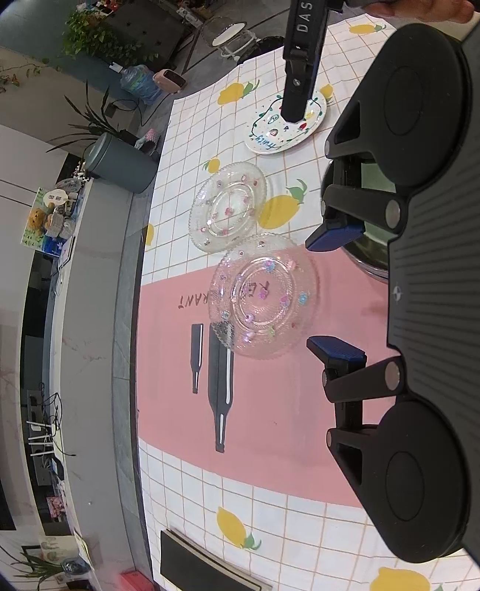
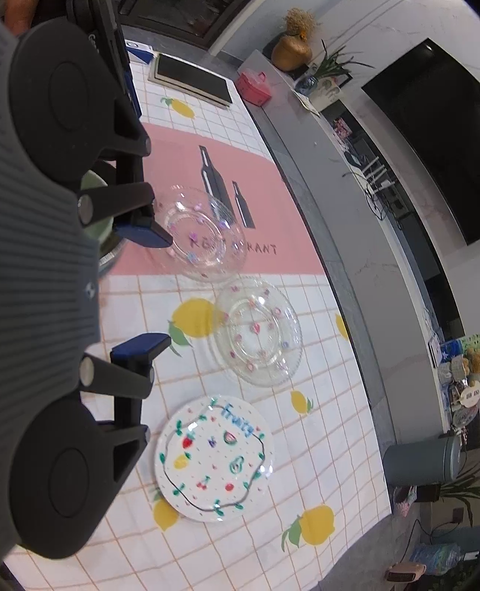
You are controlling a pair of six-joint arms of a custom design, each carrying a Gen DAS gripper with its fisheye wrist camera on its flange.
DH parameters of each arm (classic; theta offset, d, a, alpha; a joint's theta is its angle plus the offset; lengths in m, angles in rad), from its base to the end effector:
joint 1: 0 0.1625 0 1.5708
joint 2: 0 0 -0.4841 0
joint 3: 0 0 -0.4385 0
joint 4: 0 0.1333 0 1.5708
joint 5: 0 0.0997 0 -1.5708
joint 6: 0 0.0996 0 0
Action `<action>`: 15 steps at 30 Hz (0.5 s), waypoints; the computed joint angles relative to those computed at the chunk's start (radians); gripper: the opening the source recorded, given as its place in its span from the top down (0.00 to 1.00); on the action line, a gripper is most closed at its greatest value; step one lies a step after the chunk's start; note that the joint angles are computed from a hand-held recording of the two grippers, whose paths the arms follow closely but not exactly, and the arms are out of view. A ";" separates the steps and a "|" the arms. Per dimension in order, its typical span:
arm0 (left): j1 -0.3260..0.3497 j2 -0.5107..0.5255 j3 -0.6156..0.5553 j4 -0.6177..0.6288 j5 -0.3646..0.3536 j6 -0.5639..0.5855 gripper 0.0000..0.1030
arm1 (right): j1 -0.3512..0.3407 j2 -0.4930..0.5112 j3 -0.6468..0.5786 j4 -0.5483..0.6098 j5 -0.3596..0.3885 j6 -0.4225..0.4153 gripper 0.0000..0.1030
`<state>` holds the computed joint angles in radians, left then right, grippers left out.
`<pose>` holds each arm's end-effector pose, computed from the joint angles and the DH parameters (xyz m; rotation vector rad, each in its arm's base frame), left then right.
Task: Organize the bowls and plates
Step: 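Move both grippers to the white 'Fruity' plate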
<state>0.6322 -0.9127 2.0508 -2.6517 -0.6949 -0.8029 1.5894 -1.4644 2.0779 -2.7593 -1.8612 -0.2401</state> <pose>-0.3406 -0.5095 0.0780 0.1957 2.4038 -0.8192 0.1149 -0.5435 0.3655 0.2323 -2.6901 0.7492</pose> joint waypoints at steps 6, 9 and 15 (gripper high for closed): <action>0.008 0.050 -0.065 -0.017 -0.036 0.082 0.40 | -0.045 -0.011 -0.035 -0.019 -0.015 0.032 0.49; 0.005 0.092 -0.112 -0.039 -0.066 0.128 0.40 | -0.070 -0.013 -0.050 -0.027 -0.036 0.038 0.49; 0.008 0.197 -0.218 -0.062 -0.125 0.162 0.40 | -0.119 -0.014 -0.076 -0.018 -0.054 0.036 0.49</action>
<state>0.6399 -0.7160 1.8328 -2.7142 -0.8197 -0.6407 1.4702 -1.4785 2.0020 -2.7769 -1.9150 -0.2037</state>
